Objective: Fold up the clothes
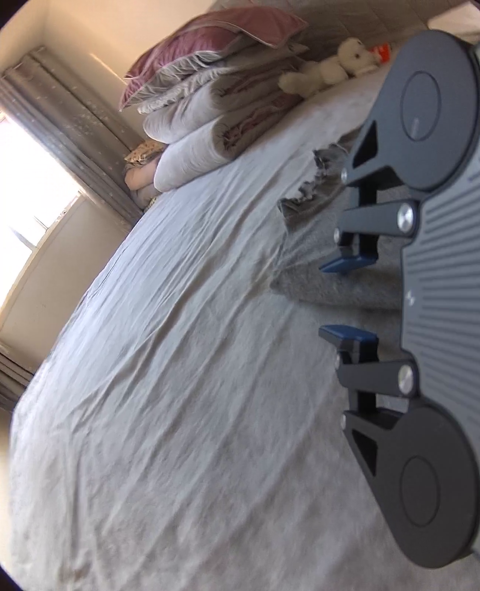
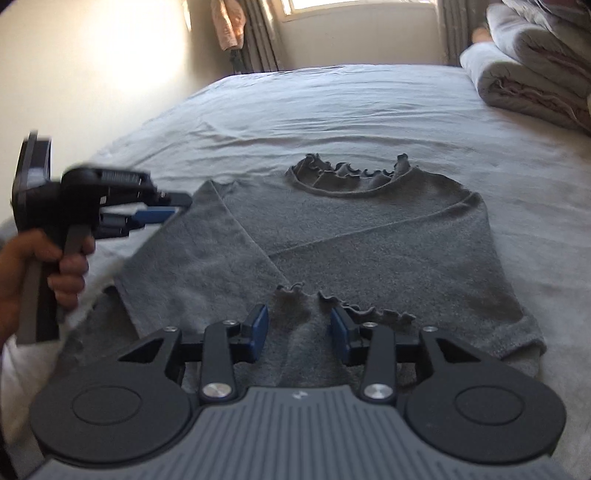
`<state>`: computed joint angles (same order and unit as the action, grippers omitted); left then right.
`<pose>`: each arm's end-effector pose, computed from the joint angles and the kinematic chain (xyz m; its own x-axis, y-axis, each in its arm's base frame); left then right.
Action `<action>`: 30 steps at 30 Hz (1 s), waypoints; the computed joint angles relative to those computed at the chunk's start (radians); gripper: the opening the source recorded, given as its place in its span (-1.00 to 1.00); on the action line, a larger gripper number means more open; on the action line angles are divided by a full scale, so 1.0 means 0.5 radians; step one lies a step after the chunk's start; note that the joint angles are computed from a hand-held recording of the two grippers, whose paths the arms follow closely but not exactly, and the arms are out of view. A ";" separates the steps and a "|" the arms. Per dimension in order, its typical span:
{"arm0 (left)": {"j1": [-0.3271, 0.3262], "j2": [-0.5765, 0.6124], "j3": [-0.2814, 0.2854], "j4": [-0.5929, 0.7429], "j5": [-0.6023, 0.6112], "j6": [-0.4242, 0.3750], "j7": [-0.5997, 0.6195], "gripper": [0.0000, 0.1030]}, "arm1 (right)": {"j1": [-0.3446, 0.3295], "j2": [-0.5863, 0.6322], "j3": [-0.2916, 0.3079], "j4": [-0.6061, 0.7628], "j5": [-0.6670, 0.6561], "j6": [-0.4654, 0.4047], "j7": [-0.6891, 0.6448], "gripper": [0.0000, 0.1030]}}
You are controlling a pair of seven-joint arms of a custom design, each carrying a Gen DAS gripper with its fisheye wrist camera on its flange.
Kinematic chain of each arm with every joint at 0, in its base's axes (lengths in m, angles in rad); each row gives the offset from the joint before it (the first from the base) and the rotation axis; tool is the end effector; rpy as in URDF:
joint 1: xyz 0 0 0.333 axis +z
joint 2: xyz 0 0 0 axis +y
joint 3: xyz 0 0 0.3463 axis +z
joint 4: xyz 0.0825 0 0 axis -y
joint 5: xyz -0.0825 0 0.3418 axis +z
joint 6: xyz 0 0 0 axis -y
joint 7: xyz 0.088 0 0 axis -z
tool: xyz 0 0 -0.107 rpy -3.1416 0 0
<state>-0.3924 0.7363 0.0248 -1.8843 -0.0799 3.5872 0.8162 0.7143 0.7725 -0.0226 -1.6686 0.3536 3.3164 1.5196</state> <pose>0.6305 -0.2359 0.2905 0.1566 -0.7991 0.5804 -0.6045 -0.5423 -0.5835 0.5735 0.4331 0.3108 0.4360 -0.8836 -0.1706 -0.6454 -0.1749 -0.7435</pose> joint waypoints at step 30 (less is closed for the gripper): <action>-0.159 -0.062 0.095 -0.163 -0.333 0.208 0.397 -0.72 | -1.409 -0.359 1.215 -0.943 -1.000 0.424 0.099 -0.22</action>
<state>-0.4720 0.7051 0.0721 -1.9657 -0.2464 3.6911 1.0146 0.0098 0.5930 0.5852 -2.1401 -0.1464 3.5286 1.5692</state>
